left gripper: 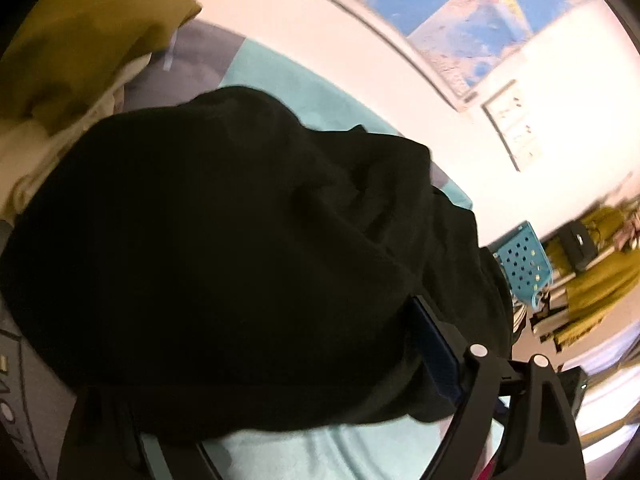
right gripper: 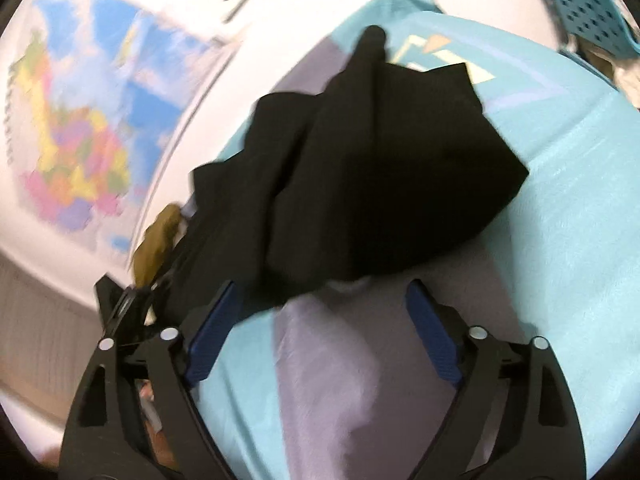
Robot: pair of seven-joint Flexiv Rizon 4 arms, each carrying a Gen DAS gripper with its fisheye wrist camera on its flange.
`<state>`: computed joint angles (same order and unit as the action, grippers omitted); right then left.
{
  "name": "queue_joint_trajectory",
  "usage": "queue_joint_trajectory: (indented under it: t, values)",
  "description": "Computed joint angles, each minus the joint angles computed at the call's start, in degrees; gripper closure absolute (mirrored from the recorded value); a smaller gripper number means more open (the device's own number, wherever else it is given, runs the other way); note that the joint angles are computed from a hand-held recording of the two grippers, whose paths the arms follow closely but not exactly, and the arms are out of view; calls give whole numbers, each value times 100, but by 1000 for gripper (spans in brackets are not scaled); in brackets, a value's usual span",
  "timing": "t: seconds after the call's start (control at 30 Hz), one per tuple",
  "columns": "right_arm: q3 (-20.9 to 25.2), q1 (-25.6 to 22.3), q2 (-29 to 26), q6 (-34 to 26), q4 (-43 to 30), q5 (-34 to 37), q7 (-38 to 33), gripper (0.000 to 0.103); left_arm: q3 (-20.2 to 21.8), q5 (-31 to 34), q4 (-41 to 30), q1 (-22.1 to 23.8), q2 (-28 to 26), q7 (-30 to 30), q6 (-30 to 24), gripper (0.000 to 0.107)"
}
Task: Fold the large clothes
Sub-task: 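Grasp the folded coat with both grippers and lift it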
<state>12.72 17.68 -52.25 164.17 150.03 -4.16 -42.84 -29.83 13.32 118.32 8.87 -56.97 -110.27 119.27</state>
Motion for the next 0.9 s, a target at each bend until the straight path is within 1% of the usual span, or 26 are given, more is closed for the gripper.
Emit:
queue_joint_trajectory:
  t: [0.03,0.07,0.13,0.17,0.2,0.23,0.3,0.33,0.37,0.43,0.47,0.5,0.53,0.6,0.67,0.73,0.8,0.83,0.9]
  values:
    - [-11,26,-17,-9,-128,96,38,17,-64,-1,-54,55,-45,-17,-75,21]
    - [-52,96,26,-152,-243,222,91,17,-86,-20,-95,68,-61,-21,-119,21]
    - [-96,256,20,-260,-471,495,136,13,-68,-37,-184,15,-58,57,-226,16]
    - [-138,356,31,-361,-603,634,143,12,-39,-39,-226,-33,-43,129,-270,13]
    - [-190,558,53,-497,-775,933,135,10,40,-90,-199,-103,19,171,-276,12]
    - [-236,620,44,-568,-866,1017,117,10,124,-176,-209,-209,91,211,-337,11]
    - [-279,881,-11,-674,-1180,1392,113,10,455,-467,-243,-604,333,333,-544,12]
    - [-303,879,-72,-614,-1228,1397,87,10,588,-587,-253,-764,411,388,-601,12]
    - [-342,937,-97,-619,-1252,1484,36,10,825,-765,-272,-1025,512,446,-649,14]
    - [-426,1050,-86,-766,-1352,1592,-74,10,1129,-1033,-299,-1368,621,536,-696,19]
    - [-435,1021,-73,-812,-1366,1536,-96,11,1286,-1172,-292,-1541,670,557,-666,22]
    - [-432,991,-43,-862,-1373,1492,-100,19,1312,-1223,-296,-1574,677,593,-660,22]
    - [-424,950,-47,-897,-1381,1466,-87,29,1319,-1260,-302,-1586,677,630,-676,22]
    - [-373,779,-142,-747,-1374,1264,-62,35,1322,-1342,-310,-1613,666,663,-667,22]
    - [-370,724,-149,-721,-1347,1156,-84,35,1309,-1388,-332,-1621,641,693,-656,19]
    - [-372,719,-143,-735,-1363,1139,-103,32,1278,-1380,-356,-1602,595,731,-603,16]
    - [-395,780,-109,-836,-1413,1213,-126,28,1243,-1359,-382,-1580,560,773,-583,11]
    - [-412,812,-89,-894,-1444,1242,-147,27,1231,-1348,-400,-1574,547,802,-592,10]
    - [-451,878,-86,-967,-1518,1326,-203,27,1301,-1415,-393,-1651,569,818,-587,11]
